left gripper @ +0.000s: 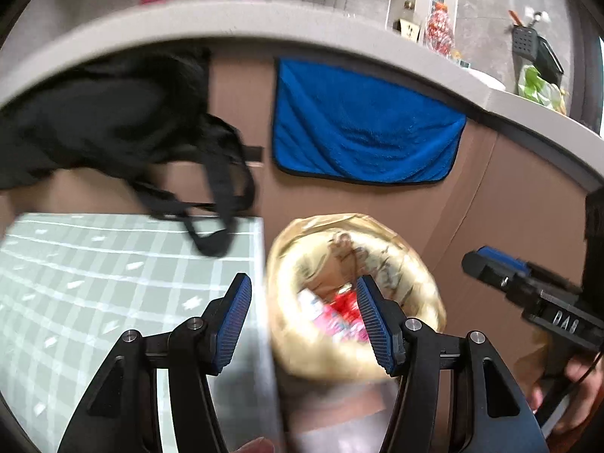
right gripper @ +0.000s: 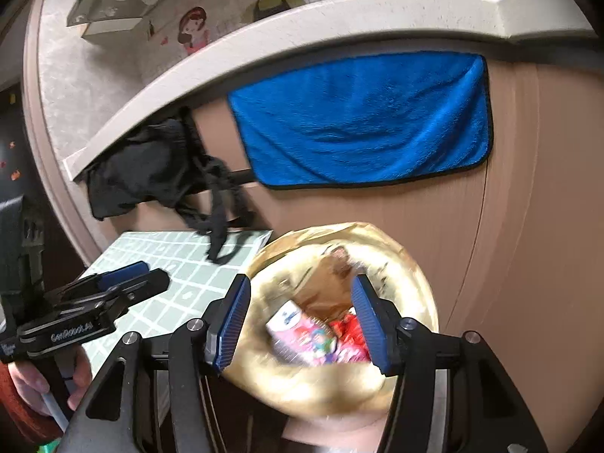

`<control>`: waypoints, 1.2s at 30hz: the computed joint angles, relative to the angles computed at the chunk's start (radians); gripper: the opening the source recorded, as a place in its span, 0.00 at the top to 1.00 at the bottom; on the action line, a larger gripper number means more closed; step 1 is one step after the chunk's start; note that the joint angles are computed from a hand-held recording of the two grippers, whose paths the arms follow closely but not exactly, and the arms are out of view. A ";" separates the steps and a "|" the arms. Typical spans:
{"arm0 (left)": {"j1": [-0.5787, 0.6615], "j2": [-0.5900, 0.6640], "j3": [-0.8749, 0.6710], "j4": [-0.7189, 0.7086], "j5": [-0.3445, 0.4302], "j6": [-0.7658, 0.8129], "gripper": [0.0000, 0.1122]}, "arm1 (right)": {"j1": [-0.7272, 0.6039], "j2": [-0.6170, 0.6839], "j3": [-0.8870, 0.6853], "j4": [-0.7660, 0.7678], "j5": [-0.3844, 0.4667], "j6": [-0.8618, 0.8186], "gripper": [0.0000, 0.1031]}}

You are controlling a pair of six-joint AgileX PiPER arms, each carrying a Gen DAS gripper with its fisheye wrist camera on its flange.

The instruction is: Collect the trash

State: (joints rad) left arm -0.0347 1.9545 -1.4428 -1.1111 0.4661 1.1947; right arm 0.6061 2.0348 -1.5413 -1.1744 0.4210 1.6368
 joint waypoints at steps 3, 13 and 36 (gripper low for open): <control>0.043 -0.209 0.300 -0.235 -0.102 0.292 0.48 | 0.107 -0.056 0.064 -0.065 0.095 0.077 0.45; 0.237 -0.639 0.817 -0.567 -0.112 0.753 0.48 | 0.502 -0.089 0.171 -0.195 0.401 0.276 0.40; 0.466 -0.788 0.929 -0.457 -0.049 0.652 0.48 | 0.624 0.039 0.027 -0.161 0.492 0.218 0.40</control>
State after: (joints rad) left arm 0.4314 1.1668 -0.5134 -1.5683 0.4167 1.8465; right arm 1.2305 2.0737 -1.5142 -1.3356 0.9126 1.8544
